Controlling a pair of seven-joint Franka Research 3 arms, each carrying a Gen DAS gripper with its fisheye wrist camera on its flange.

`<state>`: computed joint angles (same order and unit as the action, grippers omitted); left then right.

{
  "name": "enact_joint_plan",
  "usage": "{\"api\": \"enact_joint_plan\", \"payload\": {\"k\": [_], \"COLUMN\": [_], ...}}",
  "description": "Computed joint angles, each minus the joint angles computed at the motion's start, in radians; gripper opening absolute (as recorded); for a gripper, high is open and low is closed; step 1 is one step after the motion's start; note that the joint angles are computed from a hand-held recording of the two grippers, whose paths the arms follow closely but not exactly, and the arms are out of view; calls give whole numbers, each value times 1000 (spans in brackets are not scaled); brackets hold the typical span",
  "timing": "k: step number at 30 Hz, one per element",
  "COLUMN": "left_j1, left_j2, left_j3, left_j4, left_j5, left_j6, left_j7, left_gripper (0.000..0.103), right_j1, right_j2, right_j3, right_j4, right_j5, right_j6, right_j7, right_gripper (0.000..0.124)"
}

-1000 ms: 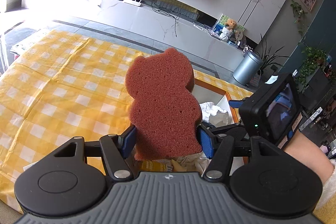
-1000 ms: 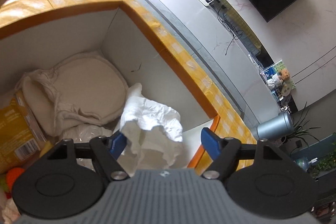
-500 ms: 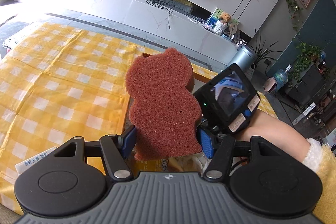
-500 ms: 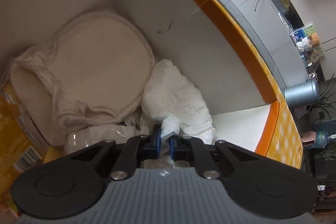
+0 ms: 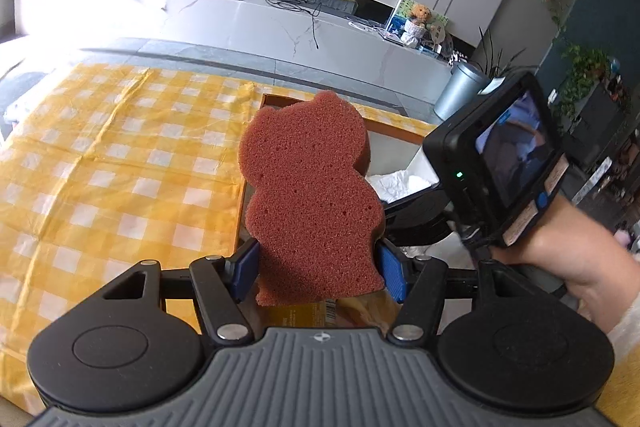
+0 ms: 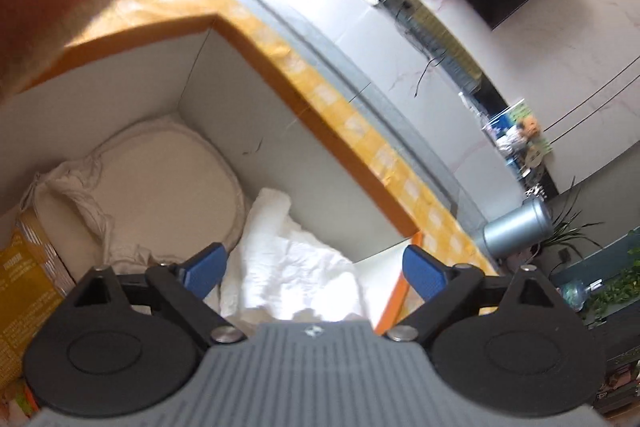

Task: Organize soft objects
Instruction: 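Lower the bear-shaped sponge into the box and open the left tool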

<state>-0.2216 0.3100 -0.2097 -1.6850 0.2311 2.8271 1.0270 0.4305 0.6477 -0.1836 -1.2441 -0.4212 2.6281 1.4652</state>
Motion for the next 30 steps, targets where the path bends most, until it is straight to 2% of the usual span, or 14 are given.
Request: {"api": "enact_joint_plan", "payload": {"k": [2, 3, 8, 10, 12, 15, 18, 19, 20, 22, 25, 27, 30], "left_j1": [-46, -53, -47, -63, -76, -60, -15, -21, -36, -12, -3, 24, 33], "left_j2": [3, 8, 40, 43, 45, 48, 40, 32, 22, 2, -33, -45, -44], "left_j3": [43, 45, 14, 29, 44, 34, -4, 7, 30, 11, 17, -9, -35], "left_j4": [17, 26, 72, 77, 81, 76, 56, 48, 40, 13, -35, -52, -35], "left_j5": [96, 117, 95, 127, 155, 131, 58, 68, 99, 58, 50, 0, -26], "left_j6": [-36, -52, -145, -155, -162, -142, -113, -110, -104, -64, 25, 69, 25], "left_j7": [-38, -40, 8, -6, -40, -59, 12, 5, -28, -13, -44, -17, 69], "left_gripper": [71, 71, 71, 71, 71, 71, 71, 71, 71, 71, 71, 71, 71], "right_j1": [37, 43, 36, 47, 15, 2, 66, 54, 13, -44, -18, -39, -106], "right_j2": [-76, -111, -216, -237, -229, -228, -228, -232, -237, -244, -254, -261, -276], "right_j3": [-49, -59, -58, -76, -63, -64, -168, -158, -113, -49, -89, -65, 20], "right_j4": [-115, -165, -310, -341, -329, -350, -381, -389, -400, -421, -450, -461, -478], "right_j5": [-56, -72, -95, -120, -94, -51, -69, -44, -3, 68, 81, 126, 232], "right_j6": [97, 139, 258, 282, 303, 343, 375, 368, 374, 389, 415, 433, 452], "right_j7": [95, 133, 226, 271, 279, 322, 482, 488, 463, 403, 413, 388, 304], "right_gripper": [93, 93, 96, 96, 96, 96, 96, 96, 96, 96, 96, 96, 96]}}
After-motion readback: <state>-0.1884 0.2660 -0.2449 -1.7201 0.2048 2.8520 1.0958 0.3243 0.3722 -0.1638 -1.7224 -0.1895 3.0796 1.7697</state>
